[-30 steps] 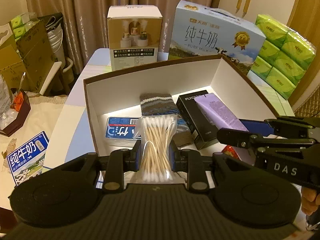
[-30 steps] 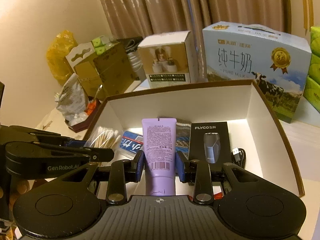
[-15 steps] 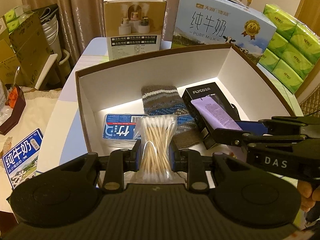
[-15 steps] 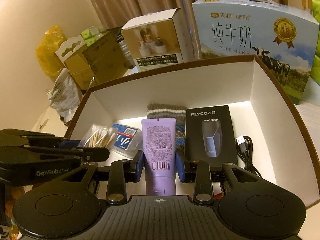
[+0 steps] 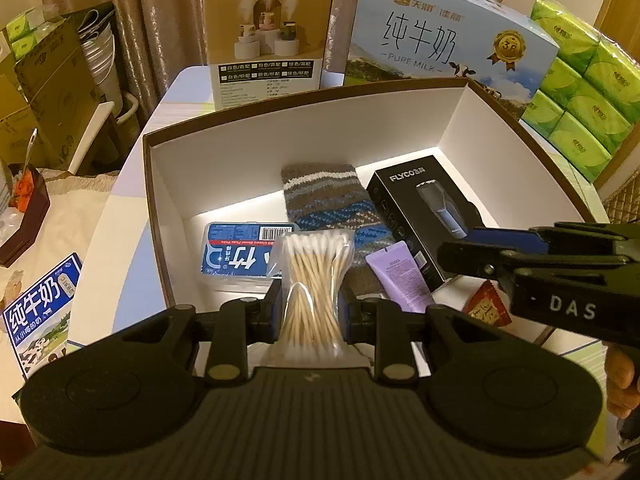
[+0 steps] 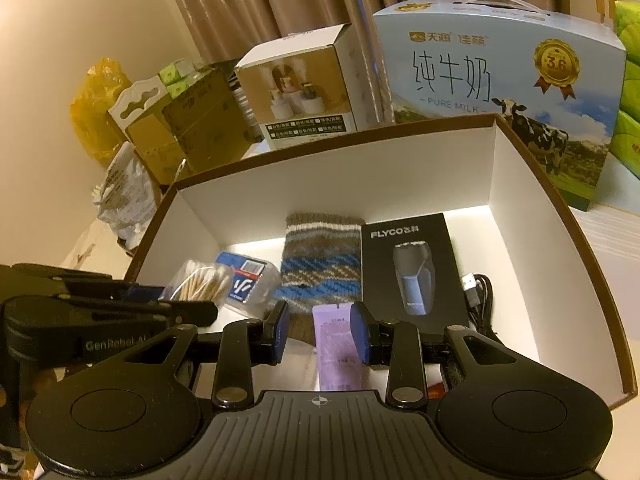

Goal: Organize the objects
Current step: 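Open both tools to release swab bag and purple tube in the box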

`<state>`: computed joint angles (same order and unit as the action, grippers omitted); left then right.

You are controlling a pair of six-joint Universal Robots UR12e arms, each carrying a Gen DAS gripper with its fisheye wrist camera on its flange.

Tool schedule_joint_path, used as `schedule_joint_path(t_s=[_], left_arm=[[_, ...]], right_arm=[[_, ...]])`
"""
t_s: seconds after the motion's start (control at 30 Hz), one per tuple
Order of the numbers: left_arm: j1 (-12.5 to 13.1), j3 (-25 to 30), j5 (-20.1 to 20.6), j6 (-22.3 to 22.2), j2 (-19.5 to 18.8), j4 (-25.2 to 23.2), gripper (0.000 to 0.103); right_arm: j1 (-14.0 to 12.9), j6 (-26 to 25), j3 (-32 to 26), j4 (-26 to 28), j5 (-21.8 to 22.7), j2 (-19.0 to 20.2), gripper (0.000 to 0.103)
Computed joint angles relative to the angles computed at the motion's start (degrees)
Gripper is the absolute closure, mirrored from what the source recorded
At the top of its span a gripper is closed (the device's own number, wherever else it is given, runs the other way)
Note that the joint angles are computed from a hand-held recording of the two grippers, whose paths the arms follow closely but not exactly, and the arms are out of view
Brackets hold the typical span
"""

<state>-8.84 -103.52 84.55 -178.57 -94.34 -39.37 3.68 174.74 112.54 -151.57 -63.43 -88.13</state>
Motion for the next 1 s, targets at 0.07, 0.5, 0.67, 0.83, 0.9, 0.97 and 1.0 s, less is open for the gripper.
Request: schedule_joint_path(t_s=[0.07, 0.5, 0.67, 0.83, 0.9, 0.97, 1.0], left_arm=[[0.0, 0.0, 0.1, -0.3, 0.0, 0.2, 0.08], [-0.1, -0.3, 0.8, 0.3, 0.7, 0.9, 0.041], [0.0, -0.7, 0.8, 0.2, 1.3, 1.1, 0.033], [0.0, -1.2, 1.0, 0.1, 2.0, 1.4, 0.026], [0.0, -1.5, 1.0, -0.2, 2.4, 1.8, 0.024], [0.0, -1.9, 0.7, -0.4, 2.9, 1.9, 0.024], [0.1, -2.0, 0.5, -0.6, 3.3, 1.9, 0.023]], right_arm=[[-0.2, -0.2, 0.2, 0.2, 0.0, -0.3, 0.072], [-0.9, -2.5, 1.5, -0.6, -1.7, -2.3, 0.025], [-1.2, -2.8, 2.0, -0.4, -2.5, -3.0, 0.017], [-1.4, -2.8, 2.9, -1.2, -3.1, -4.2, 0.011], [-1.5, -2.8, 3.4, -1.5, -3.0, -4.9, 0.01], [-1.8, -2.6, 3.9, -1.6, -2.5, -5.6, 0.01], [-1.9, -2.4, 4.1, -1.7, -2.4, -6.0, 0.01]])
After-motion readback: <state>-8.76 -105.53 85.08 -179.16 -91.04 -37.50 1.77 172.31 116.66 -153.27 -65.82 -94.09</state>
